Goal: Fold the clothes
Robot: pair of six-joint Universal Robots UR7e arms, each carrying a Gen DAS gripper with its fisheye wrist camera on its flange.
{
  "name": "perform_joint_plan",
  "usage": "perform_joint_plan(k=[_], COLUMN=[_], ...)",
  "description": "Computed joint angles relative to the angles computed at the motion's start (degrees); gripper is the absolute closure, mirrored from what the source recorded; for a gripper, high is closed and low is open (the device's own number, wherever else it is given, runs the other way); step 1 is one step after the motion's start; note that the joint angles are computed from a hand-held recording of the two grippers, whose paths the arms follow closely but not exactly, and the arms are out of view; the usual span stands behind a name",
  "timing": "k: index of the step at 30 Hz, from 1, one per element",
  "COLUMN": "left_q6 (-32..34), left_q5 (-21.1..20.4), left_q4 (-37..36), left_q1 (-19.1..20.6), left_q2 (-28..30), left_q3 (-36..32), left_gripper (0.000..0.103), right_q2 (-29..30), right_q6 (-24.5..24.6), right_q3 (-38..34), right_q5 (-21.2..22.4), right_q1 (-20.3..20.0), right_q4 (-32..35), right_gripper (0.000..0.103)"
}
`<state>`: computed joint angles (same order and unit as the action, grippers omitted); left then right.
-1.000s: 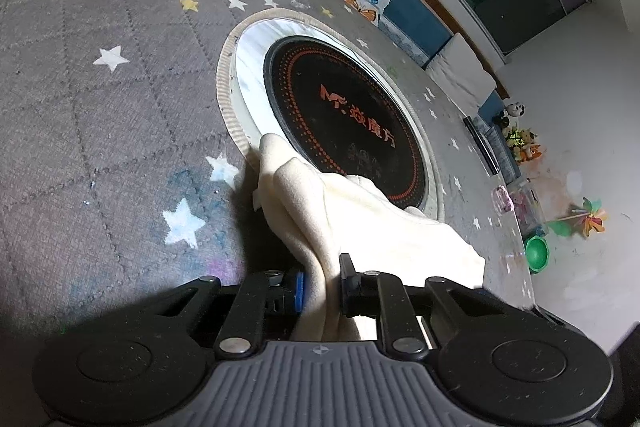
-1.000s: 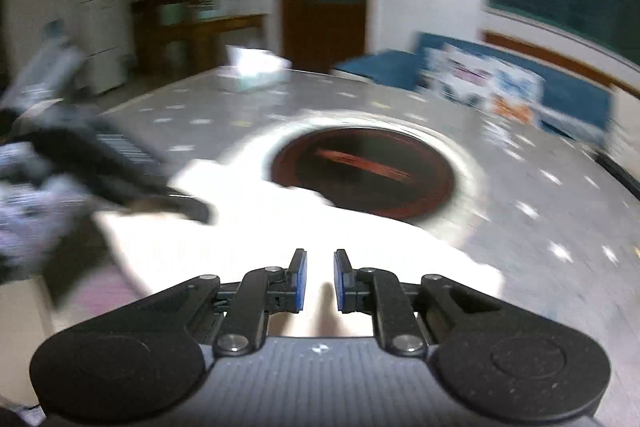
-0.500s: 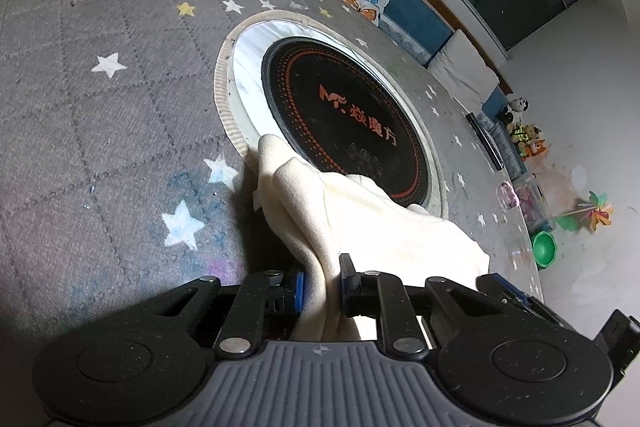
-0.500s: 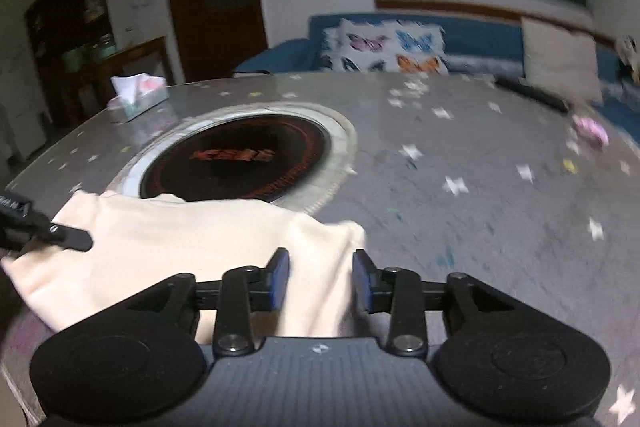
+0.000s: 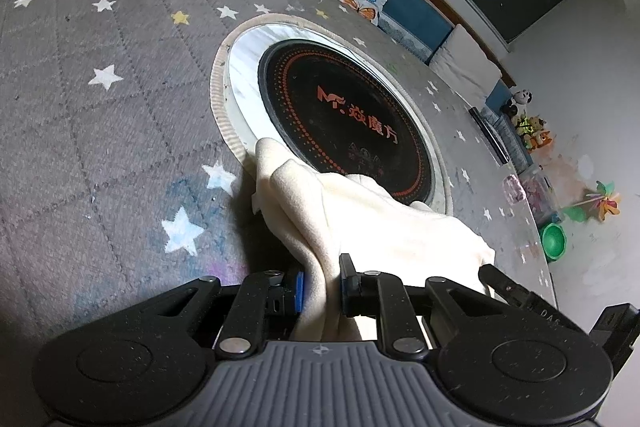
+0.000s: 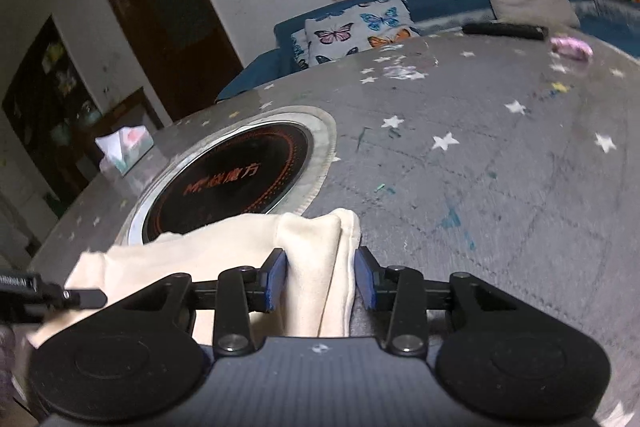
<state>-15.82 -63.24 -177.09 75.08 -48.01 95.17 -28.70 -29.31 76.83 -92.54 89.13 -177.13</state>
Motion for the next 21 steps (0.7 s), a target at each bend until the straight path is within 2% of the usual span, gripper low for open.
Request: perform_joint_plan(k=[1, 4, 5, 6, 9, 14, 21], left_q6=[0.0, 0.5, 0.7, 0.8, 1.1, 4.3, 7.7], left_q5=[0.0, 0.9, 1.2, 1.6, 3.0, 4.0, 3.3], left_q4=[-0.1, 0.0, 0.0, 0.1, 0.8, 1.4, 7.5], left_q1=[0.0, -0.3, -0.4, -0.6, -1.3, -3.1, -5.2], left_q2=[0.0, 0.2, 0.3, 0.4, 0.4, 1.2, 8.4], left_q3=[0.0, -0.1, -0.2, -0.2, -0.6, -2.9, -13.7], left_gripper=[0.085, 0.085, 0.085, 0.085, 0.085, 0.087, 0.088], right_q2=[-0.1, -0.2, -0.2, -0.3, -0.7, -2.6, -5.1], right_q6=[0.6, 1.4, 2.0, 2.6, 3.6, 2.4, 0.2], right_q3=[0.1, 0.8, 1.0, 1.0, 1.6, 3.4, 2.7], right_q5=[0.0, 0.1, 0.5, 0.9, 2.1, 4.5, 3.7], right_q1=[0.0, -0.1, -0.2, -0.3, -0.4, -0.6, -1.5], right_q4=[-0.1, -0.7, -0.7, -0.5, -1.0, -2.7, -5.9], right_gripper=[0.068, 0.080, 0.090, 0.092, 0.094, 0.095, 0.095])
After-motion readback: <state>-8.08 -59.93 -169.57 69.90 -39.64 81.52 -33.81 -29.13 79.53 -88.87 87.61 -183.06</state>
